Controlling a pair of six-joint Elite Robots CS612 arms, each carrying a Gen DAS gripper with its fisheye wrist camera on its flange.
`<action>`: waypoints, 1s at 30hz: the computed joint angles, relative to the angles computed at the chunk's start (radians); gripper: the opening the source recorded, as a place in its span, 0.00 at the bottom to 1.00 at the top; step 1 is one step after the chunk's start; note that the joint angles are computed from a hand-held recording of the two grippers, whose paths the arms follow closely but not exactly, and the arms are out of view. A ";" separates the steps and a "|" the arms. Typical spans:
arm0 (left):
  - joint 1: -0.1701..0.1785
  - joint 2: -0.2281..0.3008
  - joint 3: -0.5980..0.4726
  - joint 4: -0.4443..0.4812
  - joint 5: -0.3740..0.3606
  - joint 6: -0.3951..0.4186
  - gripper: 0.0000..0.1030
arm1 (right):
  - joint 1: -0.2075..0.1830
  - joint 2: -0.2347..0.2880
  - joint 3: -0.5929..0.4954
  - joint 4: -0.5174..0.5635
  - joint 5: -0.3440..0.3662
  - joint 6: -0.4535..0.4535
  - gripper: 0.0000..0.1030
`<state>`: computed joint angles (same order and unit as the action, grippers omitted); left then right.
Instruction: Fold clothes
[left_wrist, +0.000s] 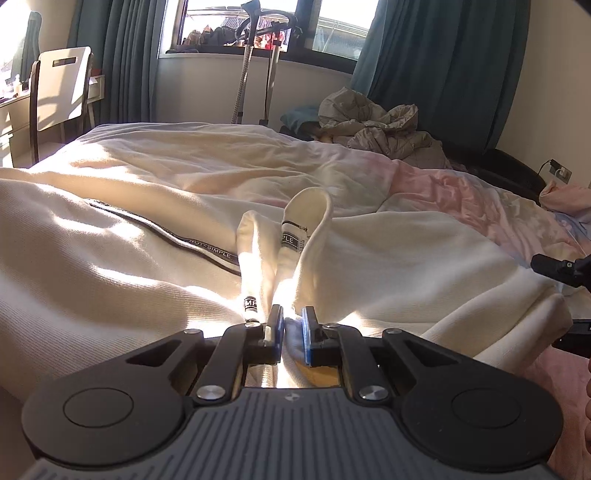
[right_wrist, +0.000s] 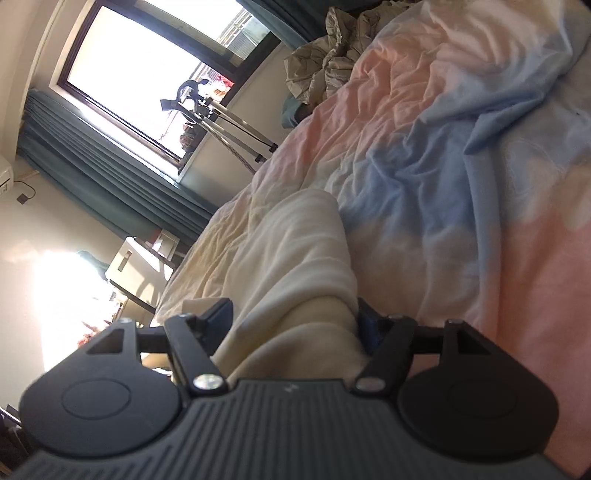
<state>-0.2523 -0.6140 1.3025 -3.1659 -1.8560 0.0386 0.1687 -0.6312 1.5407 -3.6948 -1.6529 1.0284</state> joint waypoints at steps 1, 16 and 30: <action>-0.001 0.000 0.001 -0.001 0.003 0.002 0.12 | -0.002 0.010 -0.007 -0.045 0.014 0.011 0.69; -0.001 0.016 -0.010 -0.038 0.000 -0.032 0.12 | 0.009 0.046 -0.077 0.010 -0.028 0.071 0.68; -0.023 0.013 -0.024 -0.075 0.141 -0.083 0.16 | 0.050 -0.026 -0.081 0.188 -0.317 -0.036 0.28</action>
<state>-0.2758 -0.6013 1.2782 -3.2412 -1.7147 -0.0443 0.2183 -0.6576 1.4597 -3.5067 -1.9700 0.9920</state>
